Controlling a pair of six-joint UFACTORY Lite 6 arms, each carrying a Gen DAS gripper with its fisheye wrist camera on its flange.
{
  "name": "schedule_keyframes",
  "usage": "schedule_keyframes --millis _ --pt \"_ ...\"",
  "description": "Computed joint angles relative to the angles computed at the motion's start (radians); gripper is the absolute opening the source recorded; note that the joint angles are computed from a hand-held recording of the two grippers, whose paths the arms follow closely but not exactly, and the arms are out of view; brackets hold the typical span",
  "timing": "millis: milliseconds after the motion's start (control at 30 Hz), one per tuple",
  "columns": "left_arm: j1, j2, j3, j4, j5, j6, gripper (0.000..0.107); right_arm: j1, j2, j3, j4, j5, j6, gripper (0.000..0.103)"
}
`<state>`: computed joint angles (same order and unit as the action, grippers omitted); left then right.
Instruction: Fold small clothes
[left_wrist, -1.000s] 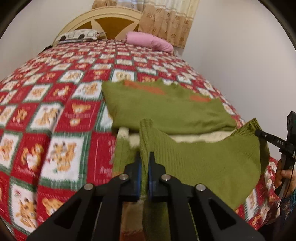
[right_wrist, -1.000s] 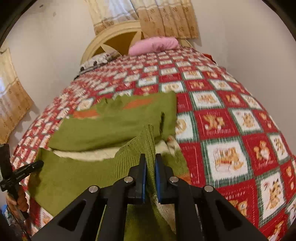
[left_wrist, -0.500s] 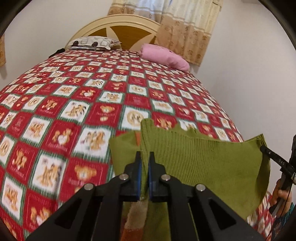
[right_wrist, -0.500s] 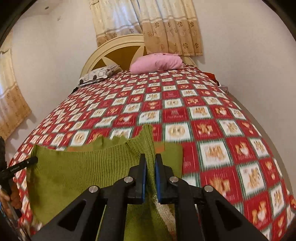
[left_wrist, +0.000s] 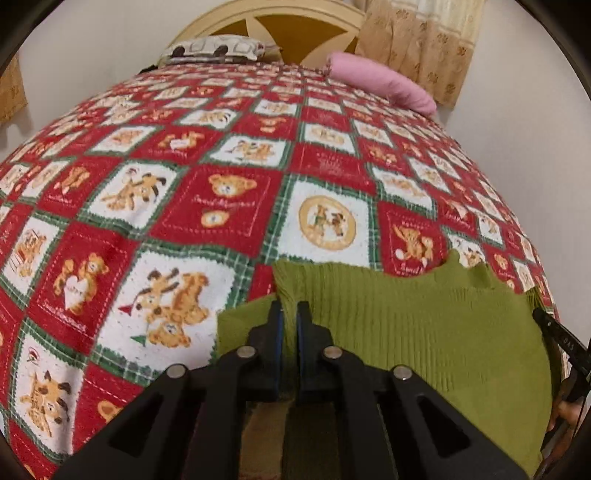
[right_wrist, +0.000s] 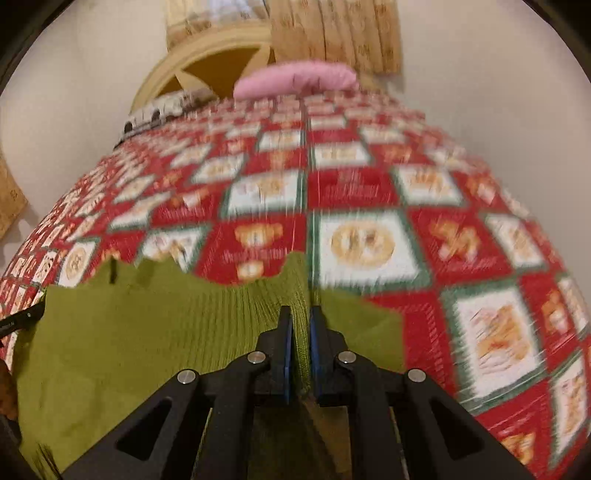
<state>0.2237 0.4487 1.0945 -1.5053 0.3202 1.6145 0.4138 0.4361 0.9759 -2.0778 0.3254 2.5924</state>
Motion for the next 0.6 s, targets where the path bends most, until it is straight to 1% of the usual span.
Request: schedule_keyframes --millis 67,100,133,167,200,233,267,300,333,367,400,433,467,500,533,567,600 --pt "-0.019 -0.008 -0.006 0.012 -0.041 -0.013 0.012 -0.016 -0.018 -0.023 -0.096 0.003 0.103 0.009" --pt "-0.03 -0.007 -0.004 0.009 -0.058 -0.012 0.015 -0.033 -0.024 -0.031 -0.159 -0.018 0.168 0.009" --pt "-0.038 -0.013 -0.008 0.003 -0.079 -0.009 0.021 -0.045 -0.037 -0.041 -0.18 -0.033 0.202 0.01" --pt "-0.042 -0.022 -0.016 0.005 -0.105 -0.018 0.027 -0.046 -0.071 -0.073 -0.159 -0.02 0.216 0.01" --pt "-0.039 -0.021 -0.014 0.02 -0.109 -0.04 0.036 -0.037 -0.121 -0.125 -0.096 0.034 0.206 0.011" --pt "-0.024 -0.021 -0.009 0.06 -0.086 -0.081 0.038 -0.016 -0.213 -0.218 0.008 0.122 0.19 0.015" --pt "-0.011 -0.013 0.005 0.111 -0.061 -0.13 0.038 0.009 -0.273 -0.273 0.072 0.168 0.182 0.015" --pt "0.003 -0.024 0.004 0.173 -0.038 -0.183 0.038 0.021 -0.346 -0.33 0.094 0.172 0.186 0.015" --pt "0.005 -0.043 -0.005 0.224 -0.033 -0.229 0.038 0.029 -0.448 -0.403 0.086 0.135 0.187 0.015" --pt "0.01 -0.095 -0.045 0.251 -0.038 -0.242 0.04 0.042 -0.508 -0.438 0.115 0.112 0.145 0.015" --pt "0.013 -0.14 -0.083 0.236 -0.041 -0.214 0.046 0.085 -0.592 -0.494 0.186 0.107 0.062 0.015" --pt "0.018 -0.208 -0.144 0.188 -0.039 -0.145 0.051 0.141 -0.653 -0.533 0.291 0.125 -0.042 0.016" --pt "0.026 -0.303 -0.233 0.121 -0.029 -0.04 0.054 0.188 -0.695 -0.555 0.396 0.143 -0.144 0.017" --pt "0.03 -0.373 -0.298 0.065 -0.022 0.045 0.059 0.266 -0.755 -0.597 0.5 0.178 -0.232 0.025" --pt "0.037 -0.445 -0.368 0.011 -0.011 0.13 0.064 0.325 -0.783 -0.622 0.578 0.206 -0.279 0.043" --pt "0.04 -0.526 -0.445 -0.038 -0.005 0.204 0.067 0.376 -0.79 -0.639 0.619 0.233 -0.284 0.052" --pt "0.042 -0.605 -0.518 -0.053 0.002 0.239 0.072 0.423 -0.785 -0.651 0.657 0.258 -0.286 0.06"
